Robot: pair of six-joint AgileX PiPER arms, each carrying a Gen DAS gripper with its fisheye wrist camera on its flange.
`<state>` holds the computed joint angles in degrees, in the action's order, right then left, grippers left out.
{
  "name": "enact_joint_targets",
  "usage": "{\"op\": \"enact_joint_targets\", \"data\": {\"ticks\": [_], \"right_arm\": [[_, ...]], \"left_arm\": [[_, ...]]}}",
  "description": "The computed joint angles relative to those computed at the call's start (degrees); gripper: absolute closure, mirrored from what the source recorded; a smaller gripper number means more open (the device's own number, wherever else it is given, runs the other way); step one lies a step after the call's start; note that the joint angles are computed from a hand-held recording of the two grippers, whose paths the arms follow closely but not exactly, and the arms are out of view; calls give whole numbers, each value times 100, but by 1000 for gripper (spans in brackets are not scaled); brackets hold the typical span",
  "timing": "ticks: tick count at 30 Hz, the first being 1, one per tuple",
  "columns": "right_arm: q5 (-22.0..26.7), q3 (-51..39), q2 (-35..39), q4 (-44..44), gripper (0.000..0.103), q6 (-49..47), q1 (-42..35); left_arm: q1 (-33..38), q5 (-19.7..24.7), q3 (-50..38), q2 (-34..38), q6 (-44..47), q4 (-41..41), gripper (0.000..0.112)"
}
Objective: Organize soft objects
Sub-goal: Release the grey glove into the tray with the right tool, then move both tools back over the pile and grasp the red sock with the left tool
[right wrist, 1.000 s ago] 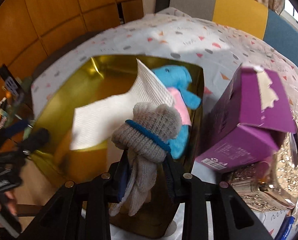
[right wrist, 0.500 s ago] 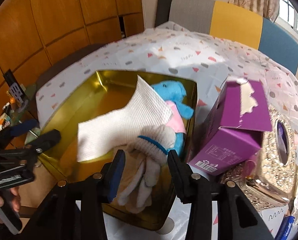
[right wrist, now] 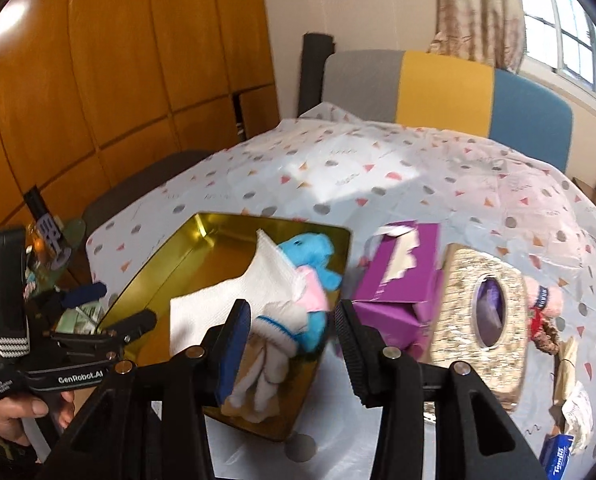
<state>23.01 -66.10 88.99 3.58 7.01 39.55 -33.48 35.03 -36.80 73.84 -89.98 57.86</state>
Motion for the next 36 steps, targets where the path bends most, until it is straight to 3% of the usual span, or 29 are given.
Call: {"op": "enact_joint_targets", "data": {"ticks": [7,19,31,36], "right_arm": [[-146,351,-488,424,59,-333,-700],[-268,821,-890,1139,59,-977,-2568],[-641,875,51,947,59,-797,-4476],[-486,850,461,1978,59,-1362,-5124]], "left_arm": [[-249,212,-257,97,186,3,17],[-625,474,-768,435,610,-94,17],[-804,617,-1604,776,1428,-360,17],[-975,604,-2188,864,2000,-355,17]]}}
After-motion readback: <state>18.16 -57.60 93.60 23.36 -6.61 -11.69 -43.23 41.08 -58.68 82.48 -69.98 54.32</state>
